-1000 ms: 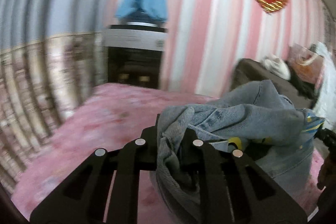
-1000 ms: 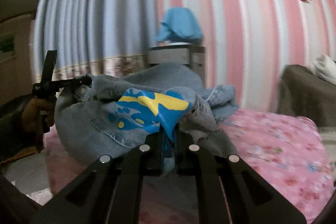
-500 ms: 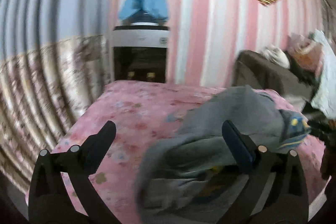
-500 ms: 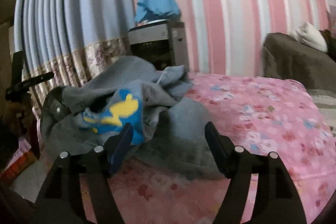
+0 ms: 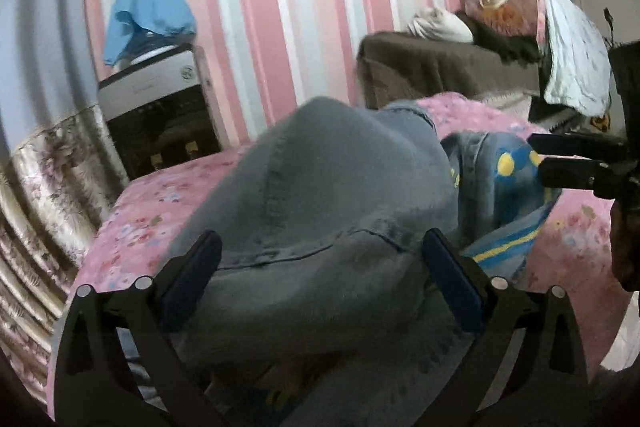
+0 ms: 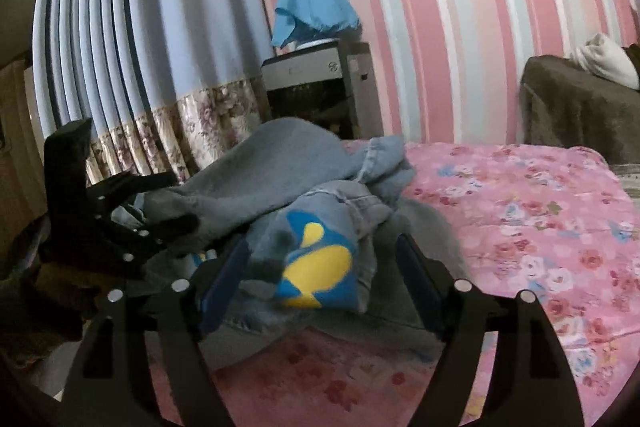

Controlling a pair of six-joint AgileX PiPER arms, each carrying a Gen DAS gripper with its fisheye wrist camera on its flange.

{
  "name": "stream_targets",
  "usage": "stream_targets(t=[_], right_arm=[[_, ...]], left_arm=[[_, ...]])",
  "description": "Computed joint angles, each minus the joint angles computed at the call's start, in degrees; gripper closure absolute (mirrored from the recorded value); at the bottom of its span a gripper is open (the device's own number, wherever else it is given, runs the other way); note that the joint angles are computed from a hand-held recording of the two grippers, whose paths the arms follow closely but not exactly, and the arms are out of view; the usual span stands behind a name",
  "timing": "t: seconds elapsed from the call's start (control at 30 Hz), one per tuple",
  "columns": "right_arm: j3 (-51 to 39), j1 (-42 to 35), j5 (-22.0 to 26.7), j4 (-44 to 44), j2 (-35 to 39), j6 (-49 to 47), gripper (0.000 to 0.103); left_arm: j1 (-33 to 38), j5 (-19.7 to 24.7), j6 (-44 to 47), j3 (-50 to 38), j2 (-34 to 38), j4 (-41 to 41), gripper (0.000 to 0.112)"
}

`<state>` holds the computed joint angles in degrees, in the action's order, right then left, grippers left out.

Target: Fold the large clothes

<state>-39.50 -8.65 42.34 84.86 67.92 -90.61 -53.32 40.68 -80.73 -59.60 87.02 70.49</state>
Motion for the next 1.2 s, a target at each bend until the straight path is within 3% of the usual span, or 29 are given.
stream_targets(t=[0.03,0.07,0.1,0.17,0.2,0.3,0.57,0.7,0.87,1.0,1.2], right_arm=[[-0.8,0.9,-0.3,-1.3,1.3,1.2,0.054],[-1.7,1.8,-0.5,-2.6,2.8,2.7,0.07],[-2.3,2.6,-1.2,-3.3,4.3,4.1,0.073],[-3.2,3.2,-1.2,-3.3,6.9,4.1,0.08],[-3.1,2.8,-1.3,-3.0,6.7,3.4,0.083],[-2.1,-0.8,-0.9,-1.8,3.6,0.3,0.091],[-6.9,-19.8,5.7,-0.9,-4.4,-2.0,0.097],[-12.4,-26.0,6.9,-0.3,-2.9,-1.9,0.097],[-18.4,-23.6,2.9,-3.9,0.2,0.1,0.097],[-17.4,-23.1,2.6,-3.1,0.6,0.6,0.097],[-20.9,-21.1,-0.4,-2.0,3.6,0.1,0.097]], left_arm=[[1.3,-1.9,1.5,-0.2,0.3,-1.5,0.029],[3.1,-4.5,3.6,-0.7,0.6,-3.7,0.052],[5.6,-7.7,7.8,-1.6,1.1,-8.1,0.074],[9.5,-11.2,16.0,-3.5,2.2,-16.6,0.094],[10.2,-11.0,17.5,-4.2,2.3,-17.6,0.098],[11.4,-6.8,15.3,-5.1,0.4,-12.9,0.101],[19.7,-4.4,18.6,-8.0,-7.8,-13.5,0.103],[24.5,-7.0,22.0,-9.8,-10.0,-18.9,0.104],[24.9,-8.9,22.7,-10.9,-4.9,-18.6,0.105],[30.3,-15.2,29.8,-13.2,-0.3,-28.7,0.105],[31.5,-13.2,40.9,-24.8,7.7,-34.9,0.105]])
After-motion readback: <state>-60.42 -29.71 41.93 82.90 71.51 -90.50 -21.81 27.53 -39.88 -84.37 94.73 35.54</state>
